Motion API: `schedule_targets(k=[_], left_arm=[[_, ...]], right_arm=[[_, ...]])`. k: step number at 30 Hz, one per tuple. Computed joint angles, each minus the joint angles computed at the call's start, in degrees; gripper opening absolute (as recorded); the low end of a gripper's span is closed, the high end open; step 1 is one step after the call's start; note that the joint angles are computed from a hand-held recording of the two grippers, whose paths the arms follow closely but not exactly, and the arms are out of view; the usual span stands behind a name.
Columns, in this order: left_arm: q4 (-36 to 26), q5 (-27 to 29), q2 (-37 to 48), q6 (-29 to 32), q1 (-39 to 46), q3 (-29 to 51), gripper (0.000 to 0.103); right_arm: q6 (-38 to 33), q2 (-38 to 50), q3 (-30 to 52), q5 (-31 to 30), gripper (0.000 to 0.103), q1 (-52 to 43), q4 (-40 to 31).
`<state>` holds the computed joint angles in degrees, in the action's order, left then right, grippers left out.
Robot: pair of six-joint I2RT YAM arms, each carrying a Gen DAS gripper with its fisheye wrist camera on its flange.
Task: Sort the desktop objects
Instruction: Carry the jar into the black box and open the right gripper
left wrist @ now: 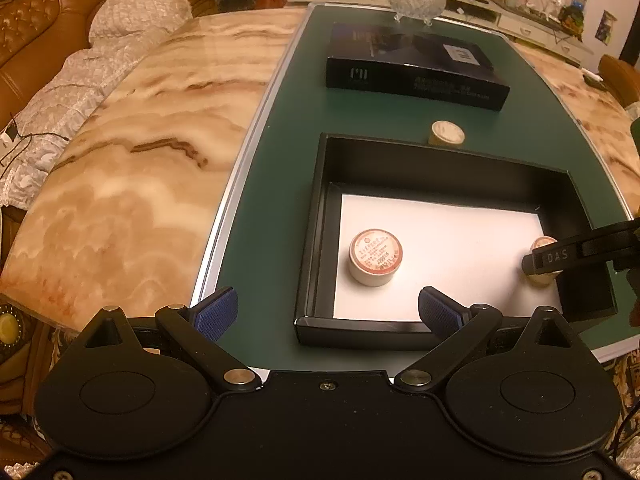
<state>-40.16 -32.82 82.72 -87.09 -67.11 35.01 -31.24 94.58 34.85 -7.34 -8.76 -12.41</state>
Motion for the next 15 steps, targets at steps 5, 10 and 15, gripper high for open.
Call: schedule_targets(k=[5, 10, 15], left_arm=[[-0.09, 0.09, -0.34, 0.07, 0.19, -0.36, 0.098], [-0.62, -0.01, -0.91, -0.15, 0.35, -0.45, 0.098], [-1.53, -0.06, -0.94, -0.28, 0.5, 0.02, 0.098]], right_arm=[[0.47, 0.14, -0.2, 0.21, 0.052, 0.33, -0.01], [0.73, -1.15, -1.64, -0.08, 0.056, -0.05, 1.19], [0.17, -3.51, -2.38, -3.11, 0.056, -2.61, -0.17]])
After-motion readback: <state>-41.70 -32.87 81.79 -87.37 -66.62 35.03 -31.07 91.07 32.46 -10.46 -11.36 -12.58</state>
